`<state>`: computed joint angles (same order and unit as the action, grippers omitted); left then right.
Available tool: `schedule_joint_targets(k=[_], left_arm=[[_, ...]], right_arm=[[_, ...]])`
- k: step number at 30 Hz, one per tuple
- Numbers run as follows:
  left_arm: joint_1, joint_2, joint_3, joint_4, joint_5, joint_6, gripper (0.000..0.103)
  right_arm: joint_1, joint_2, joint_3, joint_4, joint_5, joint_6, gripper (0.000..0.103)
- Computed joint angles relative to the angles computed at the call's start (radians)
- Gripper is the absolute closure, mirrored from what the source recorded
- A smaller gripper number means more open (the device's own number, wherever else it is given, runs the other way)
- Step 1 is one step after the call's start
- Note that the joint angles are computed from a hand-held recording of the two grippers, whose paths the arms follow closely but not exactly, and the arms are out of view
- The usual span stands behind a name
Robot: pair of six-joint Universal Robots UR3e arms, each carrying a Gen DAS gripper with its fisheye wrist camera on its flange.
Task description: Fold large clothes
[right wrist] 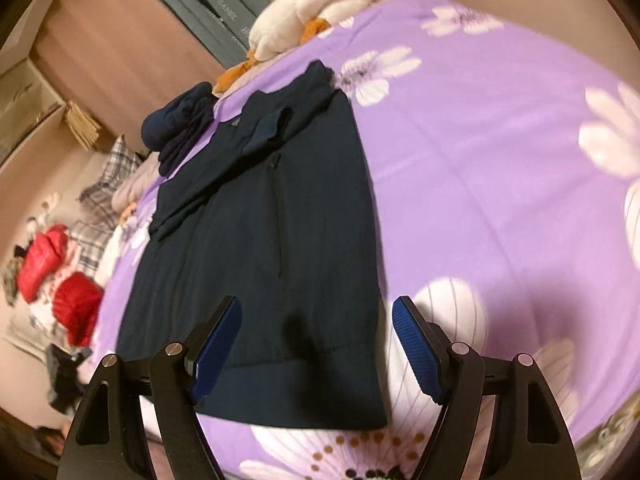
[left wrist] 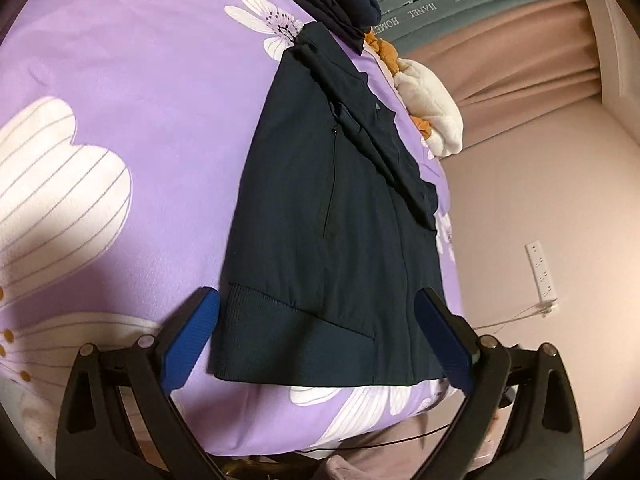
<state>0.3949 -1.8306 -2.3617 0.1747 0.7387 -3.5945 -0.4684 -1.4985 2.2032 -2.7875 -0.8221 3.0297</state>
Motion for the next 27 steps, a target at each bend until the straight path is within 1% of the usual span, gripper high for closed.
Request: schedule_joint_targets(k=[3, 7, 11, 16, 24, 27], left_arm=[[0.013, -0.007, -0.002, 0.006, -0.029, -0.002, 0.005], [0.029, -0.021, 0.003, -0.007, -0.064, 0.015, 0.005], [0.018, -0.046, 0.047, -0.032, -0.071, 0.025, 0.004], [-0.028, -0.106, 0.172, -0.098, -0.05, 0.026, 0.004], [-0.078, -0.248, 0.402, -0.193, -0.095, 0.008, 0.004], [-0.086, -0.267, 0.428, -0.196, -0.1, 0.001, 0.004]], right_arm=[[0.001, 0.029, -0.008, 0.022, 0.012, 0.015, 0.026], [-0.003, 0.059, -0.002, 0.004, 0.039, 0.045, 0.026], [-0.008, 0.091, -0.008, -0.003, 0.082, 0.045, 0.026], [0.013, 0.154, -0.066, 0.008, 0.119, 0.045, 0.026], [0.023, 0.255, -0.187, 0.075, 0.203, 0.063, 0.026], [0.027, 0.272, -0.218, 0.106, 0.211, 0.057, 0.026]])
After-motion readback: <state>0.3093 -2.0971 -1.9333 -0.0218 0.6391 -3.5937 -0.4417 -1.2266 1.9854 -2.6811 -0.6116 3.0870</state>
